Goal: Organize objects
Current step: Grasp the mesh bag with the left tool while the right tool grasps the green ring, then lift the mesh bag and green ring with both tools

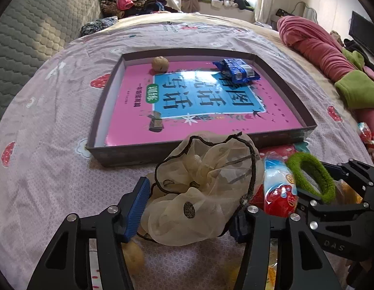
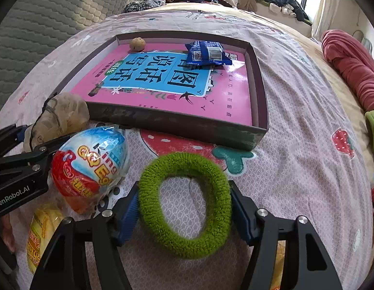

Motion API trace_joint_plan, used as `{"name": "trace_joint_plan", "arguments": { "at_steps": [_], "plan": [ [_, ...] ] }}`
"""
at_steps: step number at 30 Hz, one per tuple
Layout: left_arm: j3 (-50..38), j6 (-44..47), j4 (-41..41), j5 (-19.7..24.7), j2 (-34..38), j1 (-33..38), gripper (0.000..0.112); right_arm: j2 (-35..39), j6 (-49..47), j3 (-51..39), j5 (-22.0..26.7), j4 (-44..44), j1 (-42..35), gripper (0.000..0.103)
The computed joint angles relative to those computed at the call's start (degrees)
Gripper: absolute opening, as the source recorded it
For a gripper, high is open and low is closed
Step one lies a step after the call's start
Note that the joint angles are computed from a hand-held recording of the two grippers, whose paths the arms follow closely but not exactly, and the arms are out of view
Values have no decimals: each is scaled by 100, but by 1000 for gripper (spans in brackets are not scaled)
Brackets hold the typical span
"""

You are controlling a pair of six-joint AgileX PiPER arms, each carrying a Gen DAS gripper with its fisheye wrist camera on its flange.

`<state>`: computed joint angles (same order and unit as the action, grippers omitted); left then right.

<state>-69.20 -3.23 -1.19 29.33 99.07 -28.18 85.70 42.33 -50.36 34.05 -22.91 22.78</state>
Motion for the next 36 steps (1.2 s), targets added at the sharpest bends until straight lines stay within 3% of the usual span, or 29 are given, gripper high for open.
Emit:
{"name": "trace_joint_plan", "arguments": {
  "at_steps": [4, 8, 11, 13, 23, 36],
  "plan": [
    [-19, 207, -284, 41, 28, 21, 48, -121, 40, 126, -166, 56, -121, 49],
    [-74, 462, -618, 100, 66, 87, 35, -173, -158, 155, -222, 210, -192, 43],
    [-92, 813, -1029, 146, 83, 172, 26, -249, -209, 203, -292, 279, -231, 33],
    [-87, 662, -847, 126, 68, 143, 23, -344, -242, 286, -388, 336, -260, 28],
    [26, 197, -262, 104, -150, -24, 18, -698, -425, 496, -546, 606, -267, 24],
    [208, -215, 65, 264, -817, -95, 18, -1337, 165, 327, 129, 148, 258, 24]
  ]
}}
